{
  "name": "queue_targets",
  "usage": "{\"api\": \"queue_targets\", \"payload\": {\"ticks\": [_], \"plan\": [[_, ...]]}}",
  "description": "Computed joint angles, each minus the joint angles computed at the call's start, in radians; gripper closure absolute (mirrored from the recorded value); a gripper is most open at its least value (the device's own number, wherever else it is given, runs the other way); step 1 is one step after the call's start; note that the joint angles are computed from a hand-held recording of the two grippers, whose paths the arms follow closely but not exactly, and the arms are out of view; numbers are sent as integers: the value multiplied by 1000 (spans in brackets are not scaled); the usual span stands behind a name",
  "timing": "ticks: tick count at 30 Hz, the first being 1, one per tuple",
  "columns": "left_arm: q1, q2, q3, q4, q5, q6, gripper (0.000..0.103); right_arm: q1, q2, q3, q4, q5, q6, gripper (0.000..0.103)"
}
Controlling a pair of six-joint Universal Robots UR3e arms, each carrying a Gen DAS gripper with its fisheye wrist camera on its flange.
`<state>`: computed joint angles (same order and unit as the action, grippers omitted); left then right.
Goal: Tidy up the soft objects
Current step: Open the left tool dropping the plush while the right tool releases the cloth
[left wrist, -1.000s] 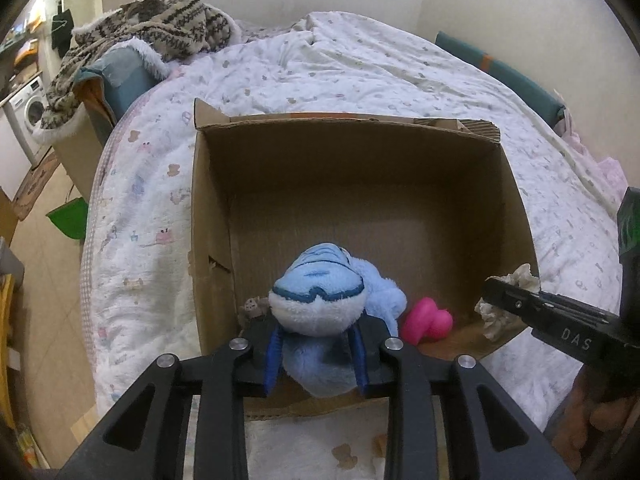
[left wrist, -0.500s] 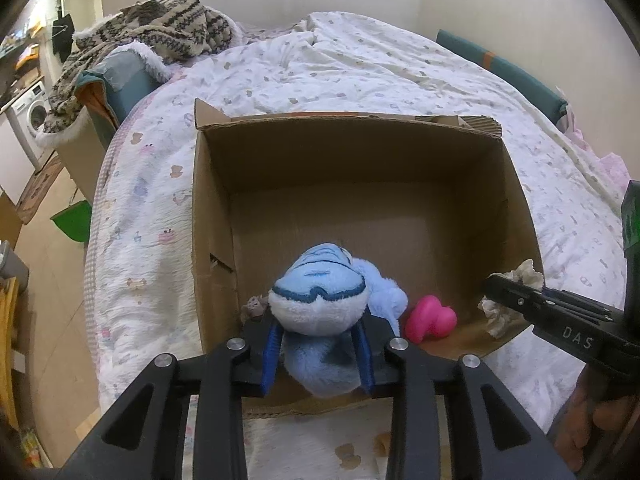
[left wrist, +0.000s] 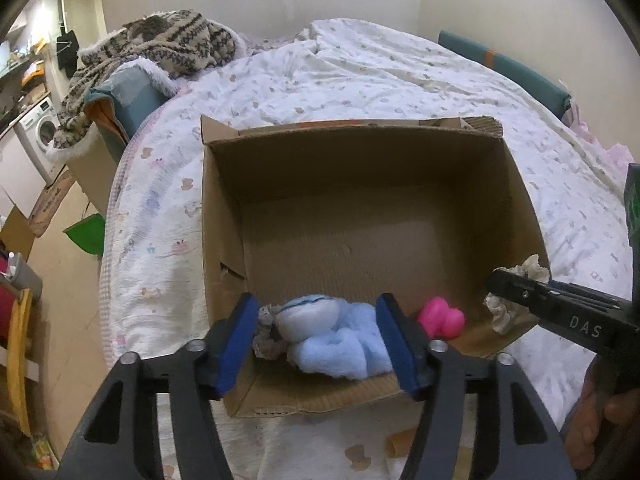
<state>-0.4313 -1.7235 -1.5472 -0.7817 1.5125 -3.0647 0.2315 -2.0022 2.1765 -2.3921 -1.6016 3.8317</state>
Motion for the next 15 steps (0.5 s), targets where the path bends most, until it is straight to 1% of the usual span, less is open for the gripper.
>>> {"api": "queue_targets", "payload": {"ticks": [2, 3, 4, 6, 11, 15], "plan": [[-1, 0, 4, -3, -2, -8, 35, 12, 7, -7, 0, -18, 5, 56], [-3, -1, 5, -1, 3, -12, 35, 19, 9, -8, -7, -27, 10, 39], [-7, -4, 6, 2, 12, -14, 35, 27, 10, -9, -16, -42, 20, 31], [-15, -11, 15, -2, 29, -15, 35, 27, 9, -9, -26, -47, 26, 30], [-18, -15, 20, -9, 38, -17, 35, -15, -26, 21, -25, 3, 17, 30], [-16, -10, 15, -2, 39, -16, 35, 1, -6, 0, -16, -14, 18, 30]]}}
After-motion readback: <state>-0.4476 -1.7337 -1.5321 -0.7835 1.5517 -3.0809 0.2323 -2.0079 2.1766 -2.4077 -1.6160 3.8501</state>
